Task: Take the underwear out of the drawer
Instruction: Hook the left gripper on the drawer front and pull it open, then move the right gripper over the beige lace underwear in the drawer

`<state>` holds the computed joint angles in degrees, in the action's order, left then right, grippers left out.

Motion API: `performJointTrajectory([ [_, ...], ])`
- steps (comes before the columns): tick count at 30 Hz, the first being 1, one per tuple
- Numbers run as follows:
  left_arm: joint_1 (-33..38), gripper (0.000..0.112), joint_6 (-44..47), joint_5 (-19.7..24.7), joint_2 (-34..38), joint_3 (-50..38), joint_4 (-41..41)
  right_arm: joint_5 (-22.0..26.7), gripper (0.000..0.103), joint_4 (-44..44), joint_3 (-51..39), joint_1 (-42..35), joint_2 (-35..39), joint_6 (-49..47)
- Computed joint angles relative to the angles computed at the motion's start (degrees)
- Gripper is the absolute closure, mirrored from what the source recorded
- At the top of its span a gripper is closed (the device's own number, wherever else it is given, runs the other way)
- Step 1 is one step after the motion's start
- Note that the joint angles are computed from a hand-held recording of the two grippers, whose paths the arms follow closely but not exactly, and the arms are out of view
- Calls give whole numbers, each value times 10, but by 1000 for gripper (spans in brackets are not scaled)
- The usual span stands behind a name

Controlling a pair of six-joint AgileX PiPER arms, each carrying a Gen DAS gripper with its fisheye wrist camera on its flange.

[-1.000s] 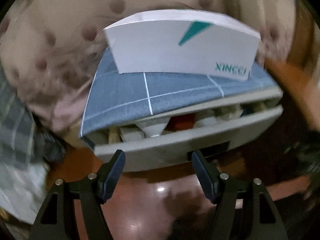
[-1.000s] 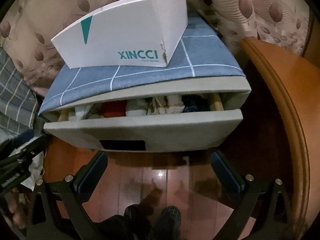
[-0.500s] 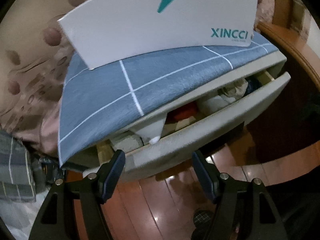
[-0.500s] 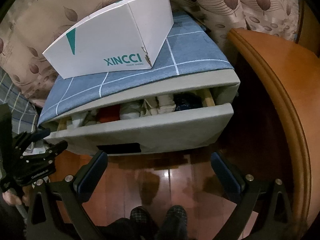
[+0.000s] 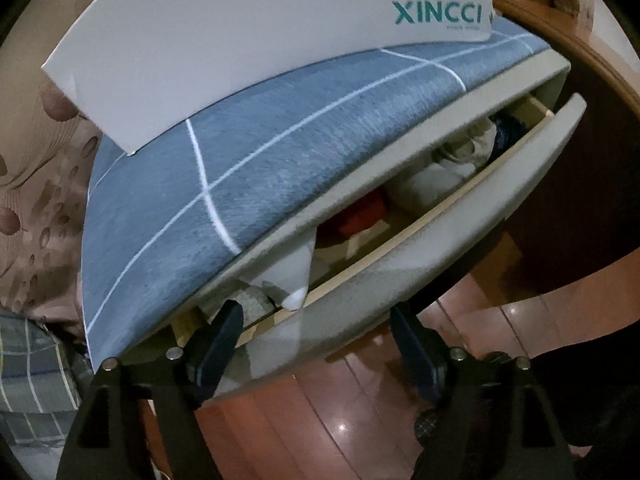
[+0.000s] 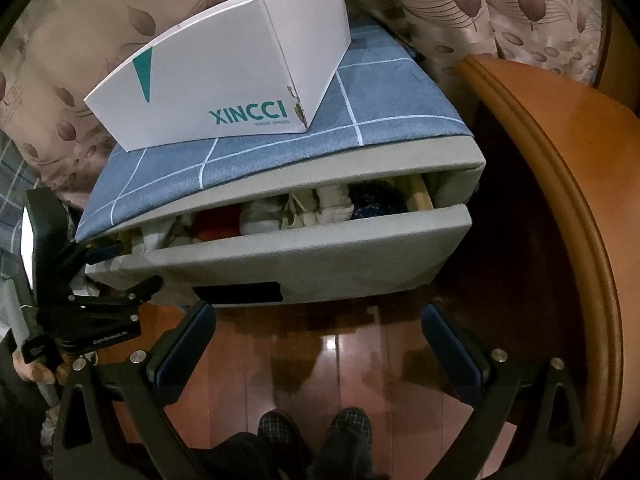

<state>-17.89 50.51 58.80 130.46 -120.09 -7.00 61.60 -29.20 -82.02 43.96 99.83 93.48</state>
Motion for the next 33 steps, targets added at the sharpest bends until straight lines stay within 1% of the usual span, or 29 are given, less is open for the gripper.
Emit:
performJointTrajectory([
  [1, -5, 31, -2, -16, -13, 26, 4, 2, 1, -1, -1, 1, 1, 0],
  [4, -12, 30, -7, -44, -18, 51, 14, 7, 1, -2, -4, 3, 3, 1],
  [10, -18, 30, -18, -26, -18, 51, 29, 15, 1, -6, -12, 5, 6, 1],
  [12, -17, 30, -5, -39, -39, 91, 35, 16, 1, -7, -12, 6, 6, 1],
  [14, -19, 30, -2, -36, -49, 108, 38, 12, 1, -9, -6, 4, 2, 2],
  [21, -18, 30, 16, 9, -86, 163, 56, 7, 1, -22, 4, 9, -7, 24],
  [22, -18, 30, 16, 21, -86, 162, 59, 8, 1, -22, 3, 9, -6, 23],
  [23, -19, 30, 13, 43, -75, 137, 62, 11, 1, -23, 1, 10, -6, 22],
  [26, -19, 30, 12, 74, -72, 129, 68, 16, 1, -23, -4, 11, -3, 18],
  [28, -13, 30, 20, 60, -108, 190, 72, 12, 1, -21, 0, 9, -5, 19],
  [29, -15, 30, 23, 56, -116, 205, 80, 10, 1, -19, 4, 9, -7, 20],
  [32, -21, 30, 22, 75, -128, 221, 93, 2, 1, -12, 11, 5, -11, 21],
  [33, -18, 30, 26, 69, -141, 246, 95, 4, 1, -8, 10, 3, -11, 19],
])
